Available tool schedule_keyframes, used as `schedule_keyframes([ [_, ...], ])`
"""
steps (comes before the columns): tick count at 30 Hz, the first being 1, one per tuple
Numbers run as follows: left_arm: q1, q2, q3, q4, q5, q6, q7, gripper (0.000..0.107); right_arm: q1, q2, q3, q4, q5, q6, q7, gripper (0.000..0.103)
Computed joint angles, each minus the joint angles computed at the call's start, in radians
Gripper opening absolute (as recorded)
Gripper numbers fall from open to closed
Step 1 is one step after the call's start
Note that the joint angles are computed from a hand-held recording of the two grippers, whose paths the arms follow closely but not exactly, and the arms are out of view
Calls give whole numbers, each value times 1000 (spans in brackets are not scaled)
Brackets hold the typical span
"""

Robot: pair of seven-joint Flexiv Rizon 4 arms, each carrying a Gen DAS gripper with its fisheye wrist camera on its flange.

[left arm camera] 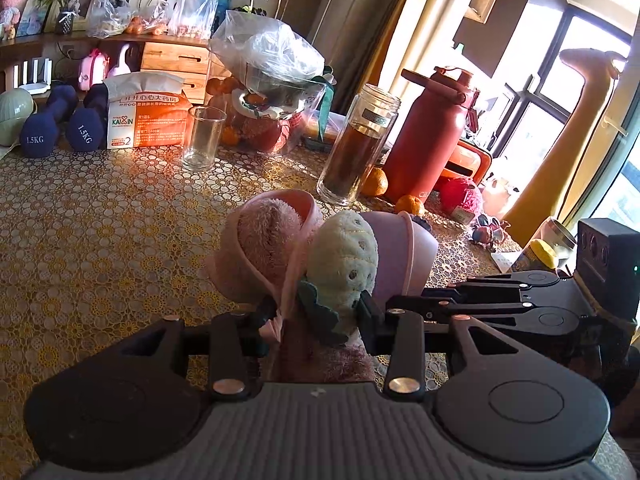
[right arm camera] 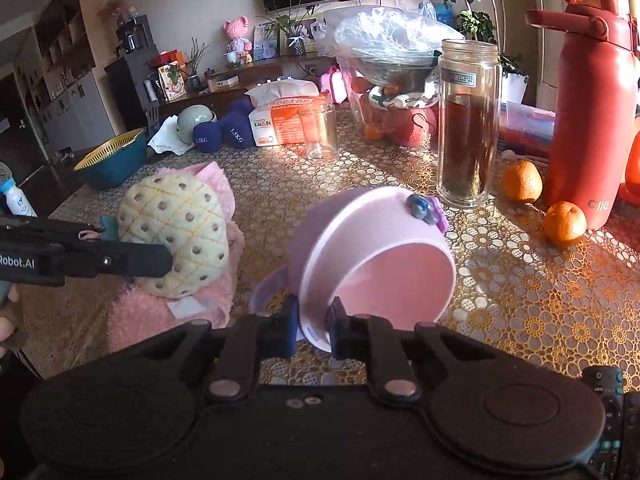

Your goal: Organize objects

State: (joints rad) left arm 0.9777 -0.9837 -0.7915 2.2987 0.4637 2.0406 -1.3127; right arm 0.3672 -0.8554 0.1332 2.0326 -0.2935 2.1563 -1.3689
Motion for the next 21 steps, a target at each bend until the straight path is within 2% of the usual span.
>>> schedule_keyframes([
  [4,54,8,-42,42,34,-23,25,40,23,13,-2,67,19,69,-40,13],
  [9,187,-20,-180,126,60,-129,130,40,19,27,20,176,25,173,-87,14],
  [11,209,-25,-220,152,57,-147,170,40,-1,27,35,214,0,213,-98,14],
  [14,197,-23,-246,167,31,-158,216,40,-11,33,40,261,-18,250,-121,14],
  [18,129,-13,-208,151,-66,-152,216,40,-8,34,38,288,-12,276,-136,15],
  [21,131,-51,-198,138,-90,-158,218,40,-1,38,33,296,-4,280,-151,14],
])
